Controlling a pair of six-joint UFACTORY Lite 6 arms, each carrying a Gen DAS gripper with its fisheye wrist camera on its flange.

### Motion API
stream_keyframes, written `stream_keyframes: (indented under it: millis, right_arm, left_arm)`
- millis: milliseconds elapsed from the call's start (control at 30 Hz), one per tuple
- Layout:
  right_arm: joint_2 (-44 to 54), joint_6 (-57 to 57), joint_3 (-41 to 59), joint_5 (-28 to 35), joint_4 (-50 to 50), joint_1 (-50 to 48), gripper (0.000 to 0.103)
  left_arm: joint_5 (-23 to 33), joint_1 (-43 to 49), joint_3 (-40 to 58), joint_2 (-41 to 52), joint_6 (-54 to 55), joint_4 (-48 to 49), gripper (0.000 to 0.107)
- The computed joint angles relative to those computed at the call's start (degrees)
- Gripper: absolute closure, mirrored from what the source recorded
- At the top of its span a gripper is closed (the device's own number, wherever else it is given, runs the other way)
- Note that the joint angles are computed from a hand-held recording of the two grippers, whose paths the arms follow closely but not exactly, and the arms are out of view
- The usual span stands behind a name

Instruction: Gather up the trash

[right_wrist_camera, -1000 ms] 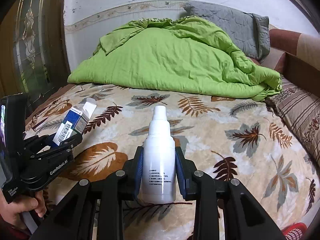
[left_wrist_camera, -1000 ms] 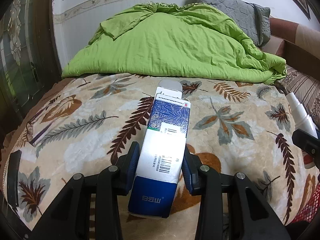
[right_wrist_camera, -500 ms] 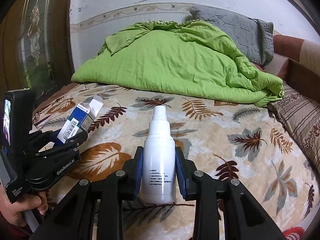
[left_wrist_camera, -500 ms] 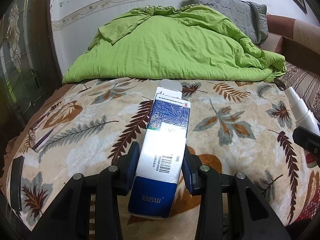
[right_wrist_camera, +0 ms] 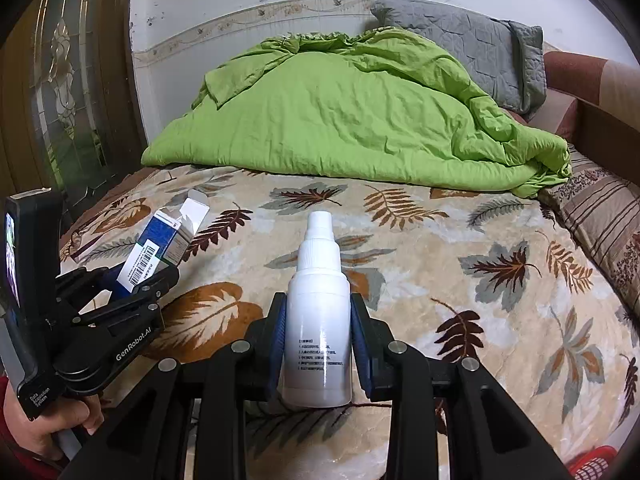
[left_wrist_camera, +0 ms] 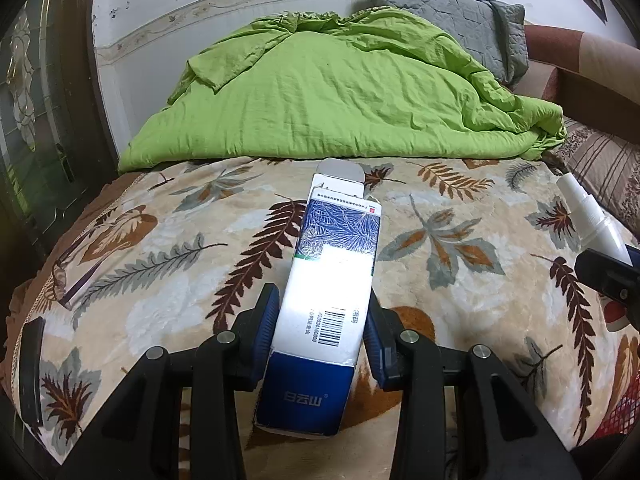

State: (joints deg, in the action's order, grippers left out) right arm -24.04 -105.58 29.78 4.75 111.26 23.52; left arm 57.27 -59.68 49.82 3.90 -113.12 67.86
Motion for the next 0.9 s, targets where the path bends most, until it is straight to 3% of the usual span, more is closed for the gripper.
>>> stream_keyframes:
  millis: [667,900]
  right_arm:
    - [0.3,-3.6,-0.4,0.9,3.6,-0.7,0.071]
    - [-0.4,-11.0,-1.0,0.5,11.3,-0.3,0.071]
  left_arm:
    - [-0.5,-0.8,-0.2,0.2,-1.4,0.5,0.068]
    - [-1.2,-1.6,0.7,1.5,-2.6,1.0,0.068]
